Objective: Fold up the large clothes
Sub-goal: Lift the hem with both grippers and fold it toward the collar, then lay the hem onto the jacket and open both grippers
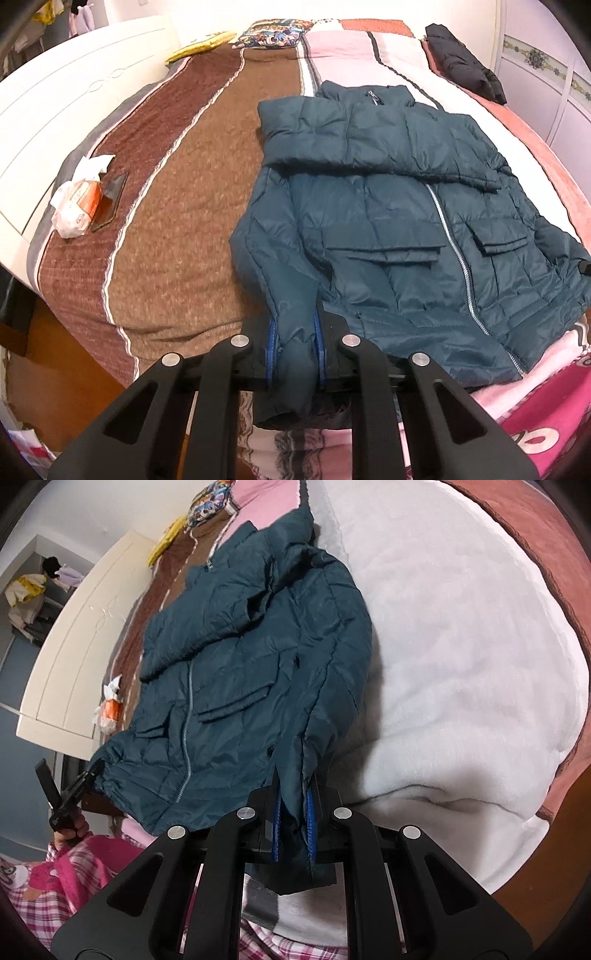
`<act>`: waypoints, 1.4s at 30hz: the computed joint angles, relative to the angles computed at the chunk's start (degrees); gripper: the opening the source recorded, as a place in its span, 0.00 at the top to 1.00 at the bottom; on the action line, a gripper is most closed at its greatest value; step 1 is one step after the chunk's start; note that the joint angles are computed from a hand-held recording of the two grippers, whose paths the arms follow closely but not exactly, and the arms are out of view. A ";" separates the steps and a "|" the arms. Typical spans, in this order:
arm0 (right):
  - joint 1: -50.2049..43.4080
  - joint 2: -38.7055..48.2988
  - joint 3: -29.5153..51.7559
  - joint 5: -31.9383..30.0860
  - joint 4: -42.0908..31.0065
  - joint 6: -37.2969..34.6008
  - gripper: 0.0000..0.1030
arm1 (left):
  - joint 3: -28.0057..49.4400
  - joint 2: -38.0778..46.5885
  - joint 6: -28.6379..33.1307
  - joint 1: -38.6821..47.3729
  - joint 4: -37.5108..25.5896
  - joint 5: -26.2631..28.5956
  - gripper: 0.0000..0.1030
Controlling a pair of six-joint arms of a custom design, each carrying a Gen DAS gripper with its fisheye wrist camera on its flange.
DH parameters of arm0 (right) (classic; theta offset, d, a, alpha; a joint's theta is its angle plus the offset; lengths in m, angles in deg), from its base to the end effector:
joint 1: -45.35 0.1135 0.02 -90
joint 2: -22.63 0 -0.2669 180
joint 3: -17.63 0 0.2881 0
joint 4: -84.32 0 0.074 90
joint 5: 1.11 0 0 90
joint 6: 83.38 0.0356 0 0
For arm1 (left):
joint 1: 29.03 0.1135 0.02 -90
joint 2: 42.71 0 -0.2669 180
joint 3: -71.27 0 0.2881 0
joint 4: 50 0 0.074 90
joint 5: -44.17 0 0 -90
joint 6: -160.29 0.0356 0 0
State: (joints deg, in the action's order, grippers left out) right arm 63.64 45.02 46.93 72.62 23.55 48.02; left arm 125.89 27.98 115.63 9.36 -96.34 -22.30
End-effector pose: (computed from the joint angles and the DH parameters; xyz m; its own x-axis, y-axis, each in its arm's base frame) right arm 0.1137 0.0481 0.1625 -0.8781 0.3784 -0.2928 0.1634 0.8124 0.5597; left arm 0.2110 0.1491 0.1911 -0.7902 0.2060 -0.5772 0.1958 0.9773 0.0807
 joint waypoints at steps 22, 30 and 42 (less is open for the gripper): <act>-15.84 26.54 19.12 -11.27 17.04 -7.26 0.89 | 13.44 5.29 -17.49 -13.11 9.56 -0.77 0.84; -19.73 41.68 33.10 -13.45 23.08 -4.61 0.89 | 27.14 14.04 -25.01 -16.47 9.78 0.07 0.84; -22.77 77.80 65.83 -11.70 26.55 0.43 0.89 | 71.97 50.27 -38.62 -26.41 2.10 -8.96 0.84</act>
